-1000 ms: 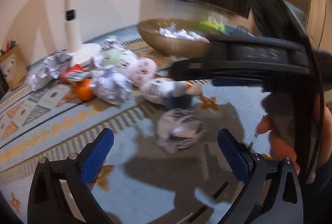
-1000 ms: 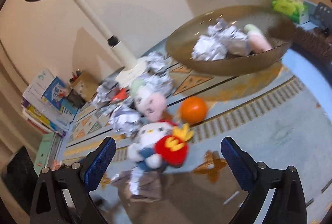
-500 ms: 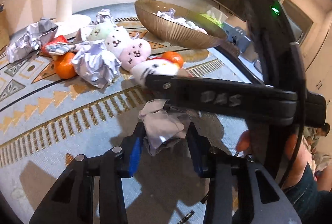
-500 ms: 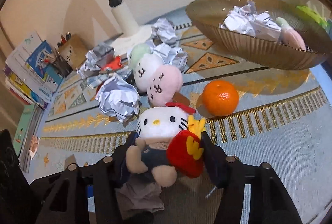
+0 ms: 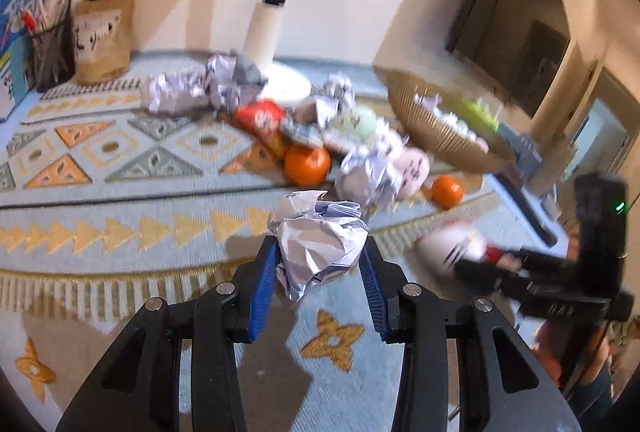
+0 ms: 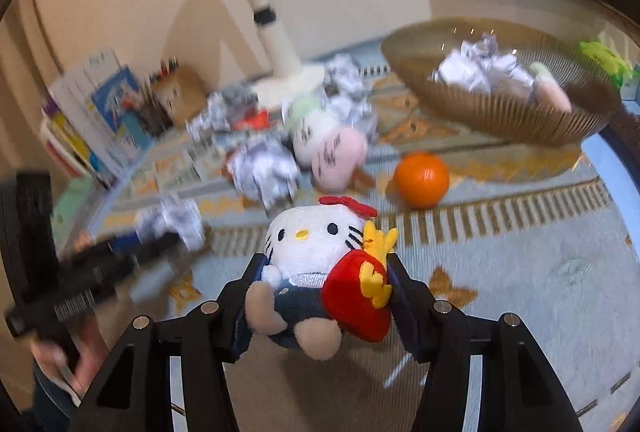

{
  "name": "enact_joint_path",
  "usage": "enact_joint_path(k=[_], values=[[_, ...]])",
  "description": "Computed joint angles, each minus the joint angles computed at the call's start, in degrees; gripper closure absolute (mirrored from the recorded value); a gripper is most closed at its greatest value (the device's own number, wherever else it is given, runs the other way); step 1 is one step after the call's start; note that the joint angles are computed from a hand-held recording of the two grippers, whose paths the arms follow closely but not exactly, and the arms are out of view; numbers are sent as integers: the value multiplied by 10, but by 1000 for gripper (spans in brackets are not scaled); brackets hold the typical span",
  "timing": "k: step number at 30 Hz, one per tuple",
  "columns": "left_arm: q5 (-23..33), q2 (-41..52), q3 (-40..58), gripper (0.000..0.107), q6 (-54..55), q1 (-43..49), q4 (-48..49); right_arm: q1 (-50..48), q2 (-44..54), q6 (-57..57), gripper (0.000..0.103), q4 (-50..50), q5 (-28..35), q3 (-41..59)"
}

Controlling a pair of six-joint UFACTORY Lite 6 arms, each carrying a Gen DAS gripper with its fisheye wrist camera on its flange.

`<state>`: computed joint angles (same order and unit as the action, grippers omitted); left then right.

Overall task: Organize objects
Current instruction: 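Carry both items to the basket and release them from both grippers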

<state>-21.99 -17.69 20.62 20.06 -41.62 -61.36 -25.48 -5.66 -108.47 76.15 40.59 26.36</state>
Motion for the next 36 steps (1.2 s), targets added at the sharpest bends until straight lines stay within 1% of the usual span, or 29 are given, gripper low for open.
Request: enact_joint_path(k=[1,2,3,4,5,7,9,12,14,15,16,17,18,19,21,23,25,26,27,29,32,33,35,36], values=[[-9,1,0,70,17,-10,-19,4,3,-8,44,3,-8,-5],[-18,21,15,70,38,-20,-41,6,6,-11,37,5,-13,-9],[-29,30,24,69,75,-38,-84,7,9,-12,33,7,-18,-11],[-41,46,37,69,96,-50,-105,4,13,-12,27,9,-23,-11],[-49,53,43,69,110,-57,-113,2,11,-10,24,9,-28,-13],[-58,57,46,69,129,-66,-130,-13,0,-8,24,0,-20,-19],[-55,53,45,69,136,-64,-136,-30,-14,4,22,-19,-10,-24],[-48,40,35,69,117,-54,-121,-32,-40,15,22,-31,-5,-38],[-46,33,29,69,108,-50,-116,-6,-61,31,22,-31,-30,-51],[-46,32,28,69,106,-50,-116,19,-77,24,22,-12,-57,-65],[-46,31,28,69,105,-50,-116,41,-90,10,27,12,-81,-79],[-48,30,28,69,108,-52,-120,74,-109,-10,47,51,-119,-96],[-52,33,33,69,122,-56,-136,99,-120,-21,48,74,-148,-105],[-47,34,41,69,144,-54,-155,112,-123,-22,49,76,-155,-107],[-25,31,69,69,201,-42,-194,109,-139,-16,50,69,-151,-110],[-22,36,129,69,312,-37,-265,72,-151,37,50,6,-110,-89],[-18,61,207,69,416,-27,-325,6,-157,80,50,-46,-39,-42],[-6,82,253,69,465,-17,-354,-34,-149,93,50,-59,-3,-5],[15,109,307,69,525,-2,-395,-59,-138,104,50,-63,19,25],[66,184,422,69,645,32,-489,-113,-95,130,50,-62,56,110],[92,310,581,69,825,62,-666,-161,-3,178,50,-61,91,240],[97,352,632,69,885,69,-726,-168,23,198,50,-66,99,277],[86,448,751,69,1002,79,-845,-180,80,237,50,-75,111,352],[66,491,811,69,1062,79,-905,-183,112,251,50,-77,115,390]])
